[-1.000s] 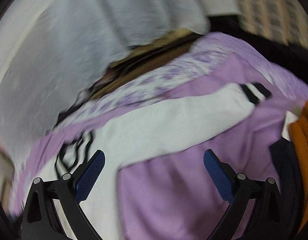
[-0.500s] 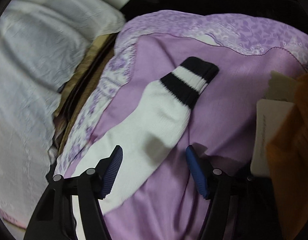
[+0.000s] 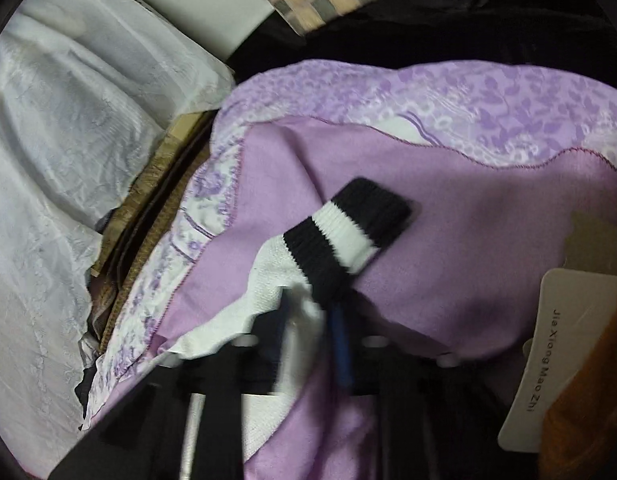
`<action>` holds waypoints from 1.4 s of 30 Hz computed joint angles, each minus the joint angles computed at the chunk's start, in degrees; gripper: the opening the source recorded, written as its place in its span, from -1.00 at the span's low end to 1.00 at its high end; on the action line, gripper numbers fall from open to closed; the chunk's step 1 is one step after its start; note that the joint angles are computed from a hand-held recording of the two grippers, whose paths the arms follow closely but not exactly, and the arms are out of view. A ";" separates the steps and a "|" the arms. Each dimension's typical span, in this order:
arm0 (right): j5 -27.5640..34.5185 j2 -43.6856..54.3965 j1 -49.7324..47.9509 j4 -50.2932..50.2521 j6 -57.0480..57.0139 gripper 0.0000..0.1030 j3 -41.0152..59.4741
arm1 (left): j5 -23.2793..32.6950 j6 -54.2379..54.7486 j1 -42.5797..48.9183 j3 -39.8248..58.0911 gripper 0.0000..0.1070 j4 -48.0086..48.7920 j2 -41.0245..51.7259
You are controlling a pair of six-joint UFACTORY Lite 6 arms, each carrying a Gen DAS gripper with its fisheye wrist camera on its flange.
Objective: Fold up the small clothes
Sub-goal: 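Grasp the striped cuff of the sweater sleeve with the right gripper, then carry the held sleeve across the sweater body with the right gripper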
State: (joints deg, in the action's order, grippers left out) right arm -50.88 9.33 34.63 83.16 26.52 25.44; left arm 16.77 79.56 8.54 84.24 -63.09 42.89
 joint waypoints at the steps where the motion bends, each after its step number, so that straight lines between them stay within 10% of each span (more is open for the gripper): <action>1: -1.34 -0.43 0.62 -0.36 0.05 -0.78 -0.39 | 0.27 -0.63 0.01 0.28 0.85 0.61 0.10; 10: -1.32 -1.68 0.40 1.86 0.09 -0.56 -1.52 | 1.56 -10.71 6.29 8.56 0.85 11.73 -0.06; 21: -12.40 -6.85 10.13 9.93 -4.89 -0.76 -2.19 | 6.15 -47.16 13.29 43.10 0.85 42.72 24.93; 27: -15.18 -5.26 12.44 13.38 -19.99 -0.76 6.76 | -6.96 -54.45 9.95 28.64 0.85 54.50 18.03; 42: -11.63 9.95 13.19 14.33 -43.32 -0.78 34.59 | -5.24 -60.68 9.37 31.27 0.85 60.08 19.90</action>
